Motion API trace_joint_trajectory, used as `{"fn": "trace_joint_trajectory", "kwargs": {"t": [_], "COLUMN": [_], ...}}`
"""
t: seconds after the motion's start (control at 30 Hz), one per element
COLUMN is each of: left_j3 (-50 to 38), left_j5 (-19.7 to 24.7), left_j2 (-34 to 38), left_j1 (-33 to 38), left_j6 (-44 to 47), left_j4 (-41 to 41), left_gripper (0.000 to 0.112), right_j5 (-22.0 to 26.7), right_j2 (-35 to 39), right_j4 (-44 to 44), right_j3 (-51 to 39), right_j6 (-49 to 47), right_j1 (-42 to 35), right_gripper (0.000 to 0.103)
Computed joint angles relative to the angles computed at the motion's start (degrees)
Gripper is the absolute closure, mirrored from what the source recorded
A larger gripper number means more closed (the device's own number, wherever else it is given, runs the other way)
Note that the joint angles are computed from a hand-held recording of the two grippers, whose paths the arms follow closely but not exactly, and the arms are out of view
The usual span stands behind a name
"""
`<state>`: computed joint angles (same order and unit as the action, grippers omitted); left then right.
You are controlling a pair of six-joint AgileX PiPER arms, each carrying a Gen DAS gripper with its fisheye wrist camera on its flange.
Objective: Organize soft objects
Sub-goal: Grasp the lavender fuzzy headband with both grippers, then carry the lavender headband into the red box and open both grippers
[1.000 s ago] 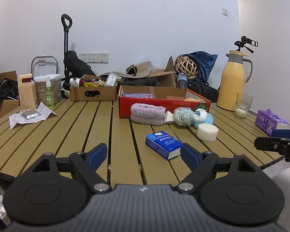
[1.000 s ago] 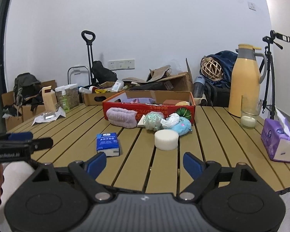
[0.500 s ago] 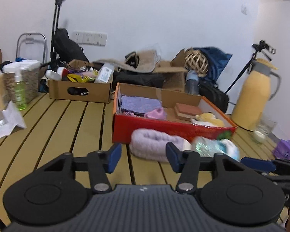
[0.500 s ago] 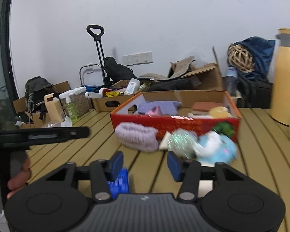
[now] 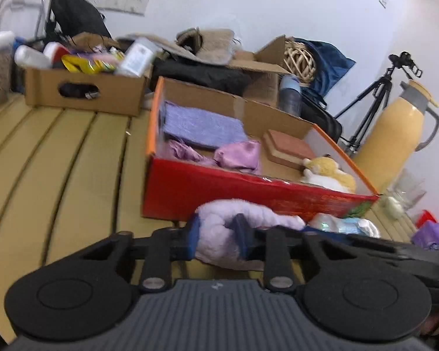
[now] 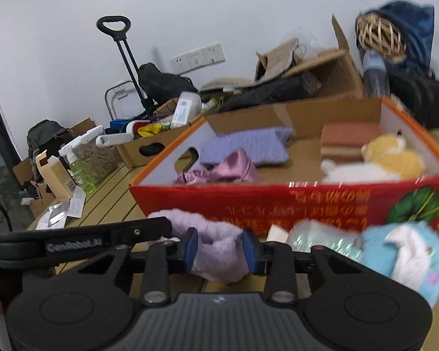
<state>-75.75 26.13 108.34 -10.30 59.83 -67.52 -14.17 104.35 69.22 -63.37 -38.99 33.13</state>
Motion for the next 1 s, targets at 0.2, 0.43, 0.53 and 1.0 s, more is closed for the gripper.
{"fn": "trace_joint_trajectory", "kwargs": {"t": [0.2, 0.43, 0.53, 1.0], "left_j3": [1.98, 14.99, 22.85, 38.51], "left_j5": [-1.18, -5.05, -5.79, -19.25], "left_j2": [-1.84, -16.28, -25.33, -49.71], "left_j1": [-0.70, -2.85, -4.45, -23.23], "left_j6": [2.74, 16.94, 21.67, 15.04], "left_j4": [-0.92, -16.05, -22.73, -20.78], "left_gripper": [0.097, 0.098, 0.098, 0.098], "right_j5": [-0.08, -6.69, -11.51, -50.97], "right_j2": [1.15, -7.67, -15.13, -36.67], "right_j4": [-10.09, -1.43, 3.34, 25.17], "right_j3": [0.68, 6.16, 11.48, 26.25], "right_j6": [10.51, -0.04, -5.17, -17.50], "right_j1": [-0.29, 5.71, 10.56, 48.62], "right_gripper": [0.093, 0.094, 0.094, 0.094]}}
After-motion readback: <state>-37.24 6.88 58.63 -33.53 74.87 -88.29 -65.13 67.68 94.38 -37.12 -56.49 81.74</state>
